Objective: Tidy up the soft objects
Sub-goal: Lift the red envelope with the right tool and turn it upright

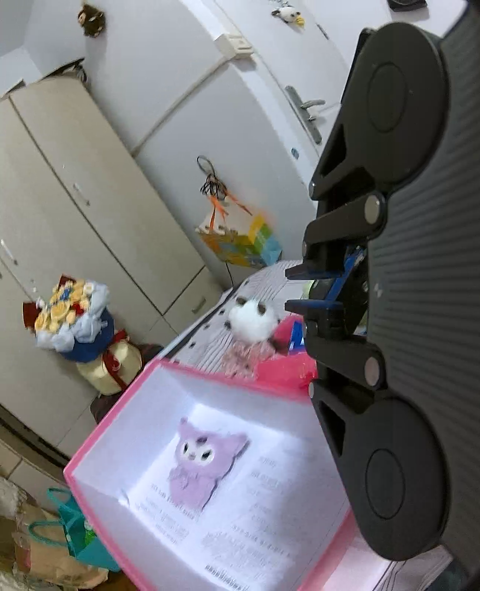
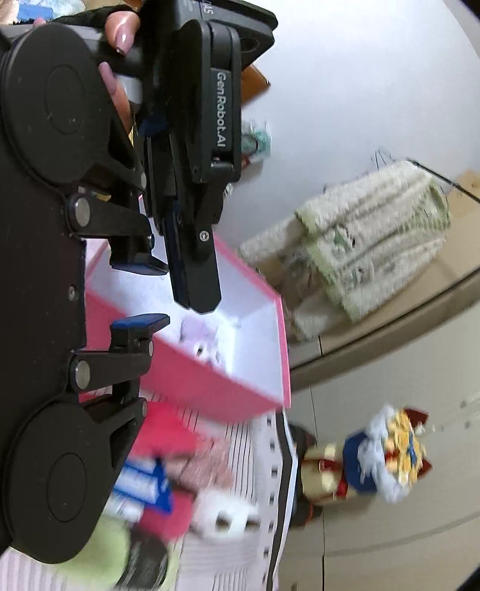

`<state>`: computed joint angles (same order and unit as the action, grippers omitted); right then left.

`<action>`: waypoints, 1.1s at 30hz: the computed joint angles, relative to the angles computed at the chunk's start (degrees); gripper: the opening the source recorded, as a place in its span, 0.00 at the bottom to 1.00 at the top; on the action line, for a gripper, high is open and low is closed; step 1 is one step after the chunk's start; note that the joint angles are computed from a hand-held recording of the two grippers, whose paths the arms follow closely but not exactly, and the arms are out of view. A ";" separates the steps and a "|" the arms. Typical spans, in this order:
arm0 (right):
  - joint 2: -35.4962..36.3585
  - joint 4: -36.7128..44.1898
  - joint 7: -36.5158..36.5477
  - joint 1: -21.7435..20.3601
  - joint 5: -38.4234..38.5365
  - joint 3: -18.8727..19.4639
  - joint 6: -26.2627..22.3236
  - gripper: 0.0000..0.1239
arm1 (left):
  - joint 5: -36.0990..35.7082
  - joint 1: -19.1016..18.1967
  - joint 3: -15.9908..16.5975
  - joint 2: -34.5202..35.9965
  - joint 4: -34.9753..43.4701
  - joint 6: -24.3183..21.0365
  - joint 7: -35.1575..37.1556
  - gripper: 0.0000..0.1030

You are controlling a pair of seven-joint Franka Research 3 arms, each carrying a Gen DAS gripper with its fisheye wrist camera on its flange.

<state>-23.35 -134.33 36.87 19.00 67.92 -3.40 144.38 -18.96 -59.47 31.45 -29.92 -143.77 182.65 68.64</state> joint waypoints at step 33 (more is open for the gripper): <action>3.27 -9.02 4.54 -3.03 0.28 -1.79 1.64 0.10 | 7.12 23.56 -24.90 3.24 -6.27 -4.29 6.34 0.13</action>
